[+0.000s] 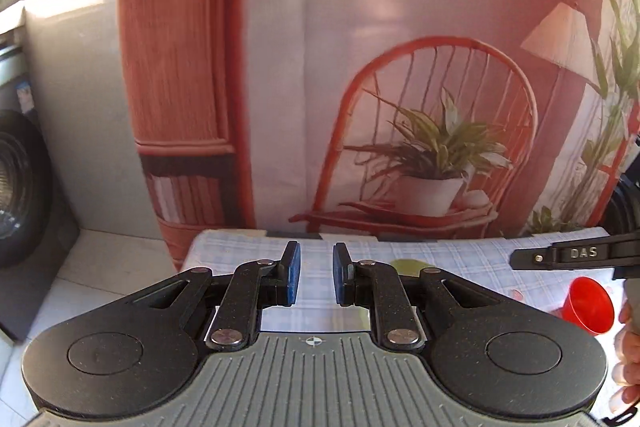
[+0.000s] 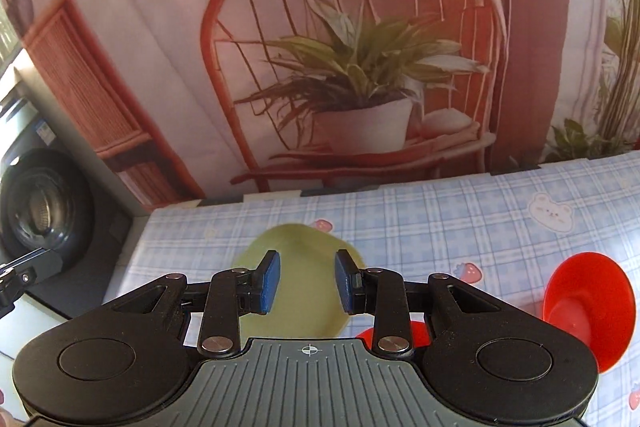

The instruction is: Organize plates and bowls

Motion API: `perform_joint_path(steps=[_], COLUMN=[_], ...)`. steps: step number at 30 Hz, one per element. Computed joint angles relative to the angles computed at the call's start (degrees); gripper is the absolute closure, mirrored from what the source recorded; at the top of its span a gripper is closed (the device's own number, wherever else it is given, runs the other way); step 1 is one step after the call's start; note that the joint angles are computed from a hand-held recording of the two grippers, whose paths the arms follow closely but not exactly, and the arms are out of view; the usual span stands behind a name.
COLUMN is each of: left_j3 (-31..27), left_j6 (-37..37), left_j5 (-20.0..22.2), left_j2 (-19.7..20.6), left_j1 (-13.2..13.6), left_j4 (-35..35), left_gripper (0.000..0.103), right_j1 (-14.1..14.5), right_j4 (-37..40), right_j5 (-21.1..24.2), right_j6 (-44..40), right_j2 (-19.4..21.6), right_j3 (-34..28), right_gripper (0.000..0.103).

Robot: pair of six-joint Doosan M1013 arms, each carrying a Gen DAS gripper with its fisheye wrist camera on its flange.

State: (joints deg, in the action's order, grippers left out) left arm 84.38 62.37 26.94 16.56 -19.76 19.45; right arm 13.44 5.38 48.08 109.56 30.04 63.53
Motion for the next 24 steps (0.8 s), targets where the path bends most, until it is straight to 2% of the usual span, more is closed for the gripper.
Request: perform_joint_path(steps=[2, 4, 10, 13, 18, 23, 24], left_j3=[-1.6, -3.2, -5.0, -5.4, -7.1, -7.8, -7.9], left_j6=[6.9, 11.5, 17.5, 19.2, 21.7, 20.2, 19.3], left_j5=[1.3, 3.4, 5.6, 5.9, 7.0, 7.4, 7.7], left_j2=[2.3, 4.9, 9.2, 10.3, 12.5, 13.5, 13.6], left_j1=[0.5, 0.8, 1.4, 2.0, 2.6, 2.2, 2.2], left_j4=[-8.3, -13.7, -21.7, -25.3, -29.5, -28.5, -27.9], left_gripper=[0.085, 0.085, 0.084, 0.072, 0.070, 0.070, 0.075], right_j1=[-0.4, -0.6, -1.2, -1.5, -1.5, -1.6, -1.6], right_j4=[1.1, 0.9, -0.3, 0.0, 0.2, 1.7, 1.9], right_j5=[3.1, 4.7, 7.9, 9.2, 9.9, 9.7, 9.6], right_j6=[-0.6, 0.7, 3.2, 4.1, 4.1, 3.0, 2.9], right_j2=[2.3, 3.7, 6.7, 7.6, 8.1, 7.9, 7.8], right_j3=[-2.2, -3.4, -6.0, -6.8, -6.9, -6.4, -6.3], right_gripper=[0.075, 0.075, 0.076, 0.079, 0.080, 0.094, 0.097])
